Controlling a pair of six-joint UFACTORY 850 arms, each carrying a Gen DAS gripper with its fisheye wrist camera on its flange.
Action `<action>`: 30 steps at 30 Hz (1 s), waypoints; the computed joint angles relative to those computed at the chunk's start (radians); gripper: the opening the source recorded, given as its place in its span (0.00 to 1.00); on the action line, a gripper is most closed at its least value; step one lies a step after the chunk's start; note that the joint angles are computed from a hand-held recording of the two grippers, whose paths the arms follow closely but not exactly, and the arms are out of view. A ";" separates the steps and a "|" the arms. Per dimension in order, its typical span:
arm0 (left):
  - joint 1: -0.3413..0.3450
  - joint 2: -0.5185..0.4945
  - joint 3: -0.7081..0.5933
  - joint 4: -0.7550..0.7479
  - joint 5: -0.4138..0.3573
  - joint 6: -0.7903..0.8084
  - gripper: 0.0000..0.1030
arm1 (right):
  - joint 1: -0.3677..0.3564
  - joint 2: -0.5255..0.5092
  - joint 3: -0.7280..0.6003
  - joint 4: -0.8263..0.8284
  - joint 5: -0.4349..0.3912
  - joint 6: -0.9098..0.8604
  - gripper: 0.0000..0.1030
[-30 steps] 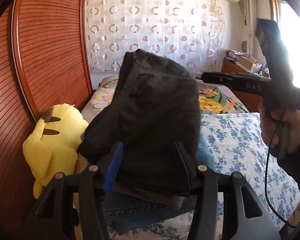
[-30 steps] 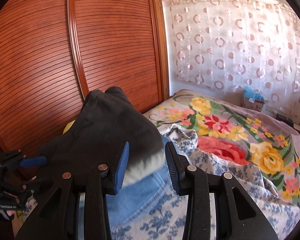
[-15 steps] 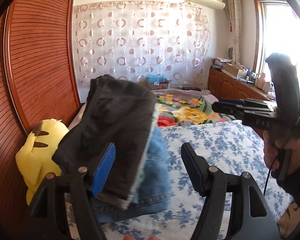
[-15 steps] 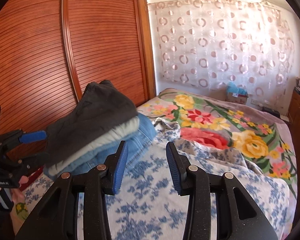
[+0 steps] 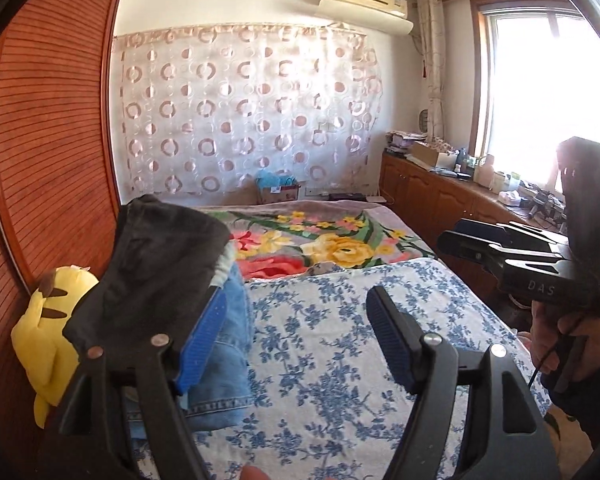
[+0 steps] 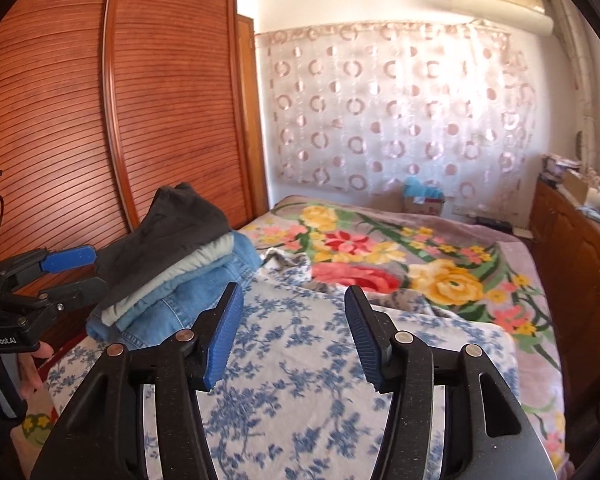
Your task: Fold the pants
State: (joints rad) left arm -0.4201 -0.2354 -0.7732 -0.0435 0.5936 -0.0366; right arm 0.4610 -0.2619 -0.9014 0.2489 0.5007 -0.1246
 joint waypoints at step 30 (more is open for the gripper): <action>-0.185 0.137 0.159 -0.397 0.089 0.266 0.71 | 0.184 0.273 0.354 0.586 0.282 -0.274 0.70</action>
State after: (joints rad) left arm -0.6052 -0.0985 -0.6146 -0.4408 0.6828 0.2292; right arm 0.6450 0.0108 -0.5475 0.8346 0.7830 -0.3981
